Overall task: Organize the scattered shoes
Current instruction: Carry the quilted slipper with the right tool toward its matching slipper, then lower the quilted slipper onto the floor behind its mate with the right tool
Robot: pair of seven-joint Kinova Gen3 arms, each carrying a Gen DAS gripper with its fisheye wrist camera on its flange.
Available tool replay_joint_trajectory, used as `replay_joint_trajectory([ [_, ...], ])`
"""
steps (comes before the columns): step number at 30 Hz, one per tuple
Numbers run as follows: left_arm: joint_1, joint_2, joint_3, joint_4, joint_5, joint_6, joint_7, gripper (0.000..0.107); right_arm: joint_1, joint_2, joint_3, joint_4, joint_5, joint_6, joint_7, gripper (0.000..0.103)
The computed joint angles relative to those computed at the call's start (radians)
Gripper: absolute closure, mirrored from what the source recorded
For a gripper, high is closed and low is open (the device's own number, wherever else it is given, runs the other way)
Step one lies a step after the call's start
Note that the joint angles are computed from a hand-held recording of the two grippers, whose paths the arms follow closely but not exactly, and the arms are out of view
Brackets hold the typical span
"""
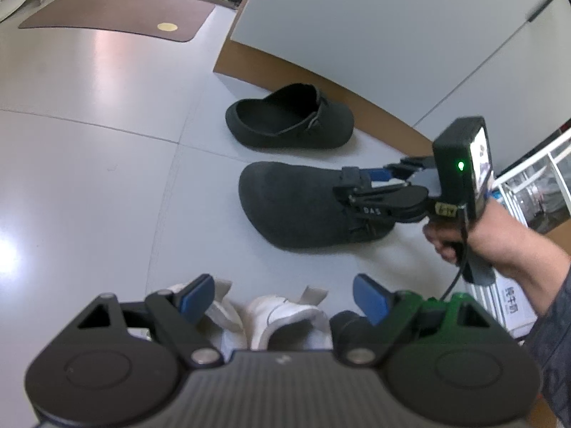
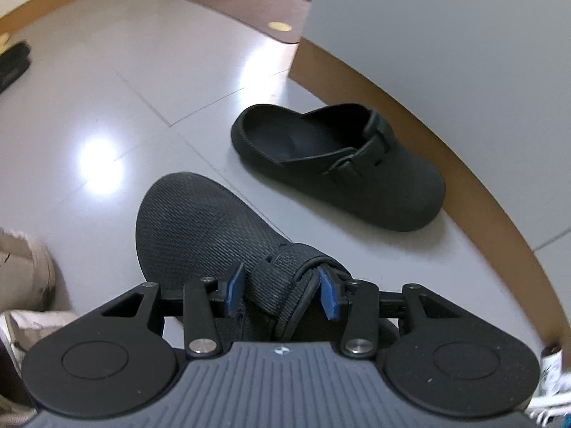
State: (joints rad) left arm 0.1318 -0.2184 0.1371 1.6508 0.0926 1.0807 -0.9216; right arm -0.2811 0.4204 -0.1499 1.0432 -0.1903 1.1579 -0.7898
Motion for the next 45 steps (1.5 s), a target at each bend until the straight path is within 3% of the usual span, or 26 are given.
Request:
replay_joint_trajectory([
  [6, -0.013, -0.013, 0.008, 0.010, -0.027, -0.004, 0.034, 0.021, 0.106, -0.039, -0.227, 0.097, 0.194, -0.111, 0.023, 0.052],
  [8, -0.018, -0.016, 0.003, 0.016, -0.027, -0.003, 0.043, 0.021, 0.086, -0.063, -0.228, 0.142, 0.266, -0.159, -0.003, 0.052],
  [11, -0.022, -0.020, -0.004, 0.024, -0.024, -0.001, 0.050, 0.021, -0.006, -0.092, -0.110, 0.179, 0.266, -0.215, -0.120, 0.048],
  [16, -0.027, -0.023, -0.008, 0.029, -0.023, 0.003, 0.046, 0.021, -0.113, -0.104, 0.122, 0.170, 0.081, -0.212, -0.323, 0.013],
  [18, -0.029, -0.026, -0.005, 0.028, -0.028, 0.004, 0.050, 0.021, -0.151, -0.095, 0.212, 0.156, -0.001, -0.175, -0.405, 0.012],
  [20, -0.031, -0.025, 0.005, 0.023, -0.044, 0.009, 0.058, 0.021, -0.132, -0.074, 0.246, 0.116, -0.082, -0.106, -0.486, 0.012],
  [23, -0.032, -0.030, 0.007, 0.027, -0.047, 0.000, 0.068, 0.021, -0.024, -0.060, 0.212, 0.103, -0.194, -0.063, -0.608, 0.012],
  [25, -0.030, -0.032, 0.008, 0.029, -0.048, -0.002, 0.067, 0.021, 0.019, -0.061, 0.178, 0.107, -0.208, -0.061, -0.682, 0.010],
  [34, -0.041, -0.045, 0.019, 0.039, -0.081, -0.015, 0.104, 0.021, 0.331, -0.069, -0.219, 0.219, -0.154, -0.125, -0.921, 0.003],
  [40, -0.049, -0.057, 0.009, 0.051, -0.079, -0.013, 0.106, 0.021, 0.315, -0.028, -0.272, 0.194, -0.094, -0.130, -1.149, 0.000],
  [45, -0.057, -0.065, 0.000, 0.056, -0.077, -0.017, 0.104, 0.021, 0.224, -0.002, -0.232, 0.139, 0.020, -0.092, -1.352, 0.000],
])
